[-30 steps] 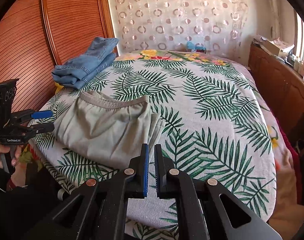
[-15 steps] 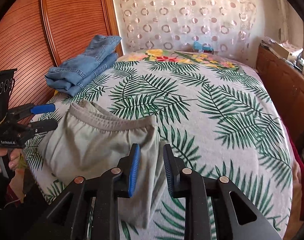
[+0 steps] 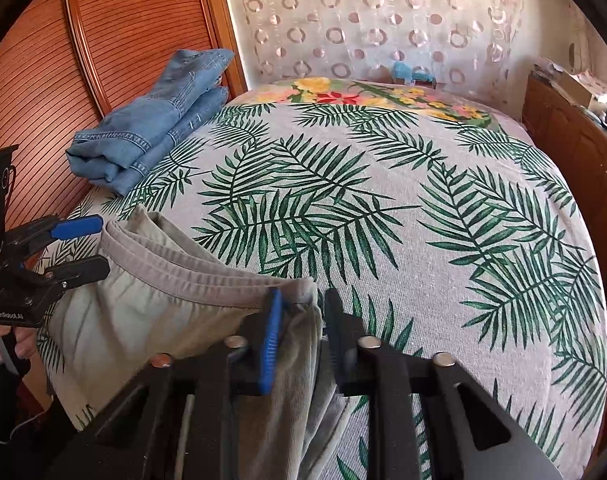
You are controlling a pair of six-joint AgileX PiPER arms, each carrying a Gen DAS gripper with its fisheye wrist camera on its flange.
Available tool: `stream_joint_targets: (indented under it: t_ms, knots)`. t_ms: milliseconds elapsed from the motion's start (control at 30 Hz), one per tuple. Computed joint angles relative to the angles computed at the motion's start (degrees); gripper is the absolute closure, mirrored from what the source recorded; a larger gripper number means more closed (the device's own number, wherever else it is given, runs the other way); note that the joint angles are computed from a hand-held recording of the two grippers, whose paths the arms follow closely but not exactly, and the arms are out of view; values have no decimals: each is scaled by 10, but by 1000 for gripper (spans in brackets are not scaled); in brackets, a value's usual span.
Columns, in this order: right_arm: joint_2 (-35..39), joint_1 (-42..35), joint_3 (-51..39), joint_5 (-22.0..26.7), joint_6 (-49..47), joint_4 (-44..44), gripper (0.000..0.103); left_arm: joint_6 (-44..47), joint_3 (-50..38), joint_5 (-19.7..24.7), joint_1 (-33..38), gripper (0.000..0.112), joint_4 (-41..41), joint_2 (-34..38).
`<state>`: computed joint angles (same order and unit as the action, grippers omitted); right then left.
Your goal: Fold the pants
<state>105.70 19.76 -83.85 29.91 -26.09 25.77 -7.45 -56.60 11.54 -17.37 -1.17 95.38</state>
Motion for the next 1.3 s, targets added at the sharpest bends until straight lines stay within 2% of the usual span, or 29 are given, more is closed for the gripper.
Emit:
stream_joint_targets:
  t_ms: [100, 333, 467, 500, 567, 767, 900, 1233, 1300]
  knots:
    - [-6, 7, 12, -36, 54, -50, 95, -8, -7, 4, 6, 32, 2, 11]
    - [-35, 0, 51, -52, 20, -14, 93, 12, -13, 10, 14, 32, -25, 28]
    - [-68, -9, 93, -58, 1, 8, 78, 5, -16, 10, 14, 32, -14, 32]
    - [-75, -12, 103, -57, -2, 12, 71, -5, -17, 9, 13, 32, -3, 33]
    - [-87, -10, 117, -54, 29, -19, 60, -22, -17, 9, 10, 32, 16, 33]
    - [-111, -25, 158, -49, -10, 17, 58, -35, -15, 6, 9, 31, 28, 33]
    - [-104, -27, 154, -38, -12, 25, 58, -38, -14, 5, 8, 31, 31, 33]
    - [-88, 2, 147, -71, 1, 6, 58, -51, -14, 5, 7, 30, 44, 34]
    - [-84, 6, 148, -78, -8, 13, 66, -48, -14, 5, 7, 30, 41, 34]
